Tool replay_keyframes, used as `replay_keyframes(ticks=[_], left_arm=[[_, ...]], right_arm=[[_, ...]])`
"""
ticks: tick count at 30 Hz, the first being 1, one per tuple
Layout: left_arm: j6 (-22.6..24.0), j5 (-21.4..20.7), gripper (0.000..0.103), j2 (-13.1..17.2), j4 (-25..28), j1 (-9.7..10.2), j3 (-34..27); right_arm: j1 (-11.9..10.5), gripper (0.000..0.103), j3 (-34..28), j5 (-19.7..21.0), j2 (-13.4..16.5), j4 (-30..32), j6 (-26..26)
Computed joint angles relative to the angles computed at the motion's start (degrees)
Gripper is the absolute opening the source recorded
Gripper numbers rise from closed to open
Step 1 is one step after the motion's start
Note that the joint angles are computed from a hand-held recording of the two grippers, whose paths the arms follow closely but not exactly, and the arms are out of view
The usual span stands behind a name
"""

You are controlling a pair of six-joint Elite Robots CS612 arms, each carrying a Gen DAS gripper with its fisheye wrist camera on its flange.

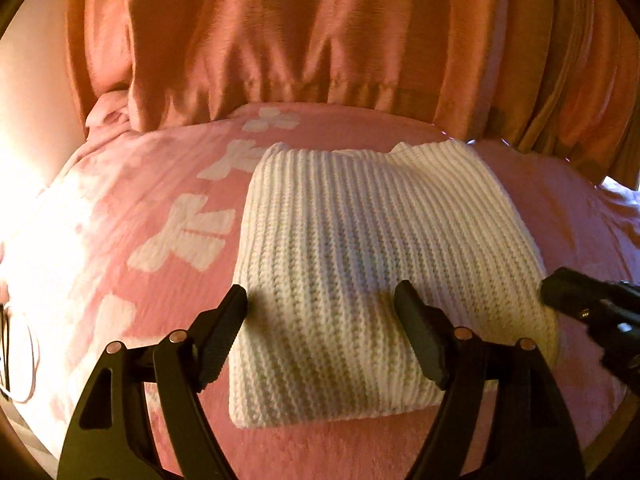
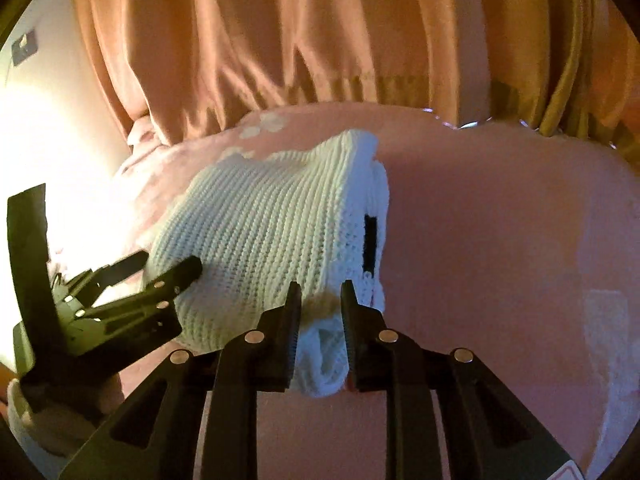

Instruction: Fold small clothes

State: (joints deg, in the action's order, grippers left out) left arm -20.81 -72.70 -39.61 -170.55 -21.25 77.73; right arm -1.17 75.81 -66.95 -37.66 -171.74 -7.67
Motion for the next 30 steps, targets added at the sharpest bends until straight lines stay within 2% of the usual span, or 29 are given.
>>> replay_keyframes(ticks=[2,8,13,19,23,27,30], left_arm=[[-1.63,0.33,0.081,-0.4,-0.15,-0.07,0.72],[-3.78,3.72,0.084,-2.22,-4.51,-1.15,5.0],[-5.33,6.64,0.092,-3.47,-6.46,-2.31,8.61],[-5.2,8.41,0.092,-4.15,-9.22,-3.94,11.69],[-3.77,10.31,0.092,-4.25,-8.73,-4.99,12.35],[-5.41,10.74,0.095,-4.35,-8.27,-5.3,12.53],[-7.0,12.99,0.096,-4.31,-6.45,-5.7,12.51]], right_arm=[[-0.07,0.019,1.47,-1.08,-0.7,-2.28,0.52],[-0.08,0.021,5.52,-4.95,-2.13,-6.78,-0.27],[-0.28,0.03,8.21,-7.73,-2.91,-7.16,-0.38],[-0.54,0.033,10.26,-9.37,-3.36,-7.6,-0.33],[-0.73,0.042,11.05,-10.3,-3.35,-8.55,-0.08],[-0.81,0.045,11.43,-10.88,-3.23,-8.76,0.67],[-0.75,0.049,11.61,-11.24,-3.01,-9.14,1.22]])
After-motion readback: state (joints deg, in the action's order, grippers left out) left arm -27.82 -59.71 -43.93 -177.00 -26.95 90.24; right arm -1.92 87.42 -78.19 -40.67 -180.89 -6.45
